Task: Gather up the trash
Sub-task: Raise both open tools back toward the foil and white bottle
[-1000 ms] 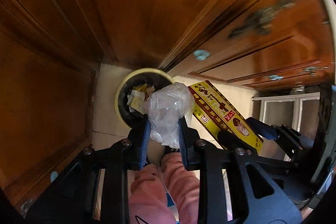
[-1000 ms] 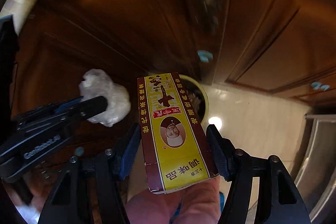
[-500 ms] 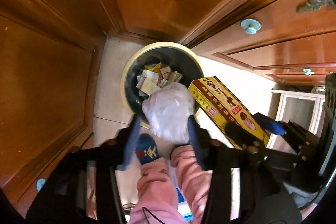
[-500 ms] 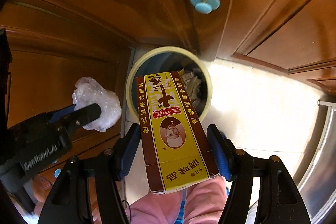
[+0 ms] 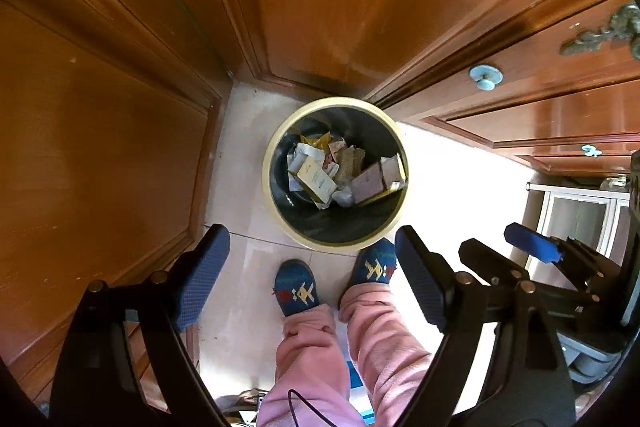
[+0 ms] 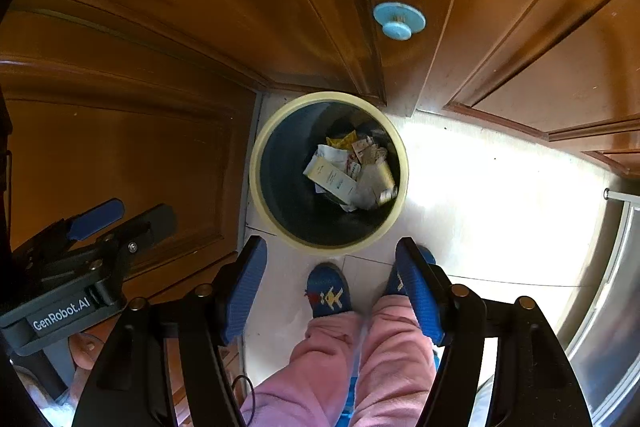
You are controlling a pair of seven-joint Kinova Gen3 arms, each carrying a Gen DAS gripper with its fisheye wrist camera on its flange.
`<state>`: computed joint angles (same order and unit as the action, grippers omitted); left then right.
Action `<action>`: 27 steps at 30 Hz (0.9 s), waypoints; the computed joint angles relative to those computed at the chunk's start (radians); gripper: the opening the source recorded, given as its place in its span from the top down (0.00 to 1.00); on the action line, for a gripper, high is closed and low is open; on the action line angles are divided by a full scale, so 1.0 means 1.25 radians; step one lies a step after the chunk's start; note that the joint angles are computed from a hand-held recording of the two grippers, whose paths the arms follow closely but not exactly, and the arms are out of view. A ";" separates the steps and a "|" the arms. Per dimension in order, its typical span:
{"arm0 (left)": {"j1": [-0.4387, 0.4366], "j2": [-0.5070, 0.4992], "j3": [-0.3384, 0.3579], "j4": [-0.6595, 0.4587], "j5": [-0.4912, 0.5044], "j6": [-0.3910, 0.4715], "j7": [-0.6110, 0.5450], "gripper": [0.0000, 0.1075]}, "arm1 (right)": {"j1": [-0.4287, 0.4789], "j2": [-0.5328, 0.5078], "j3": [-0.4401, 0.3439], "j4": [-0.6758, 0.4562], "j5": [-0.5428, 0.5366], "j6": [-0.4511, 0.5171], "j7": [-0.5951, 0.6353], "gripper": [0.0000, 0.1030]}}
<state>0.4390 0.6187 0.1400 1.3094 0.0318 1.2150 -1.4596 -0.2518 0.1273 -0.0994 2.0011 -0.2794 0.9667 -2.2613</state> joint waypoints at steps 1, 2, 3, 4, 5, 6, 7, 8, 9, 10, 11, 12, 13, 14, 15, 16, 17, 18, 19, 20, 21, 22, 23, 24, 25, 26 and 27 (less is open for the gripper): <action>-0.001 -0.007 0.000 -0.003 0.002 0.006 0.003 0.23 | -0.001 -0.008 0.000 -0.007 0.001 0.010 -0.006 0.34; -0.004 -0.014 0.000 -0.006 0.006 0.013 0.007 0.23 | -0.002 -0.020 0.000 -0.017 0.005 0.027 -0.015 0.34; -0.006 -0.021 0.001 -0.008 0.010 0.016 0.009 0.23 | -0.006 -0.030 -0.001 -0.029 0.010 0.044 -0.028 0.34; -0.011 -0.029 0.002 -0.010 0.014 0.022 0.009 0.23 | -0.007 -0.041 -0.002 -0.043 0.017 0.064 -0.038 0.34; -0.012 -0.039 0.002 -0.014 0.018 0.030 0.013 0.23 | -0.010 -0.049 -0.003 -0.052 0.022 0.077 -0.049 0.34; -0.012 -0.050 0.003 -0.016 0.021 0.036 0.017 0.23 | -0.012 -0.058 -0.004 -0.064 0.027 0.095 -0.059 0.34; -0.013 -0.062 0.004 -0.017 0.023 0.039 0.020 0.23 | -0.014 -0.066 -0.006 -0.072 0.031 0.107 -0.066 0.34; -0.012 -0.075 0.005 -0.018 0.025 0.042 0.024 0.23 | -0.015 -0.075 -0.006 -0.084 0.036 0.124 -0.072 0.34; -0.012 -0.086 0.006 -0.017 0.028 0.041 0.030 0.23 | -0.017 -0.086 -0.008 -0.093 0.044 0.136 -0.079 0.34; -0.015 -0.099 0.008 -0.017 0.035 0.042 0.032 0.23 | -0.021 -0.095 -0.012 -0.104 0.054 0.149 -0.090 0.34; -0.018 -0.110 0.009 -0.017 0.041 0.042 0.036 0.23 | -0.023 -0.107 -0.015 -0.112 0.062 0.162 -0.095 0.34; -0.018 -0.121 0.009 -0.018 0.044 0.043 0.044 0.23 | -0.026 -0.115 -0.017 -0.128 0.070 0.182 -0.101 0.34; -0.019 -0.132 0.010 -0.018 0.048 0.043 0.050 0.23 | -0.029 -0.123 -0.021 -0.141 0.078 0.201 -0.110 0.34; -0.020 -0.143 0.012 -0.019 0.053 0.043 0.055 0.23 | -0.031 -0.130 -0.023 -0.157 0.086 0.221 -0.121 0.34; -0.022 -0.154 0.014 -0.020 0.059 0.041 0.059 0.23 | -0.034 -0.137 -0.027 -0.166 0.090 0.233 -0.131 0.34; -0.023 -0.164 0.016 -0.021 0.063 0.041 0.061 0.23 | -0.036 -0.144 -0.029 -0.183 0.096 0.251 -0.140 0.34; -0.024 -0.173 0.019 -0.026 0.068 0.043 0.062 0.23 | -0.037 -0.149 -0.032 -0.192 0.101 0.262 -0.149 0.34; -0.028 -0.180 0.021 -0.033 0.072 0.050 0.058 0.23 | -0.039 -0.154 -0.034 -0.199 0.104 0.270 -0.156 0.34; -0.028 -0.186 0.023 -0.042 0.075 0.057 0.061 0.23 | -0.041 -0.158 -0.036 -0.216 0.107 0.289 -0.164 0.34; -0.031 -0.192 0.024 -0.051 0.080 0.065 0.059 0.23 | -0.042 -0.161 -0.038 -0.228 0.109 0.304 -0.170 0.34; -0.035 -0.196 0.026 -0.064 0.087 0.077 0.056 0.23 | -0.043 -0.164 -0.039 -0.244 0.111 0.321 -0.176 0.34; -0.035 -0.200 0.027 -0.076 0.090 0.088 0.057 0.23 | -0.045 -0.166 -0.041 -0.259 0.111 0.337 -0.180 0.34; -0.035 -0.201 0.028 -0.096 0.091 0.106 0.057 0.23 | -0.048 -0.169 -0.045 -0.282 0.115 0.362 -0.189 0.34; -0.033 -0.200 0.029 -0.122 0.088 0.129 0.058 0.23 | -0.050 -0.171 -0.047 -0.308 0.120 0.387 -0.196 0.34; -0.031 -0.199 0.030 -0.151 0.087 0.154 0.056 0.23 | -0.052 -0.173 -0.050 -0.328 0.124 0.405 -0.203 0.34; -0.028 -0.198 0.031 -0.180 0.085 0.179 0.055 0.23 | -0.055 -0.177 -0.054 -0.350 0.130 0.426 -0.212 0.34; -0.027 -0.195 0.032 -0.212 0.086 0.203 0.053 0.23 | -0.058 -0.177 -0.058 -0.385 0.139 0.456 -0.221 0.34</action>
<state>0.4057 0.3753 0.1795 1.0445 0.1393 1.4687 -1.3937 -0.3244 -0.0941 -0.1713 1.5197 -0.1052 1.5365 -2.5378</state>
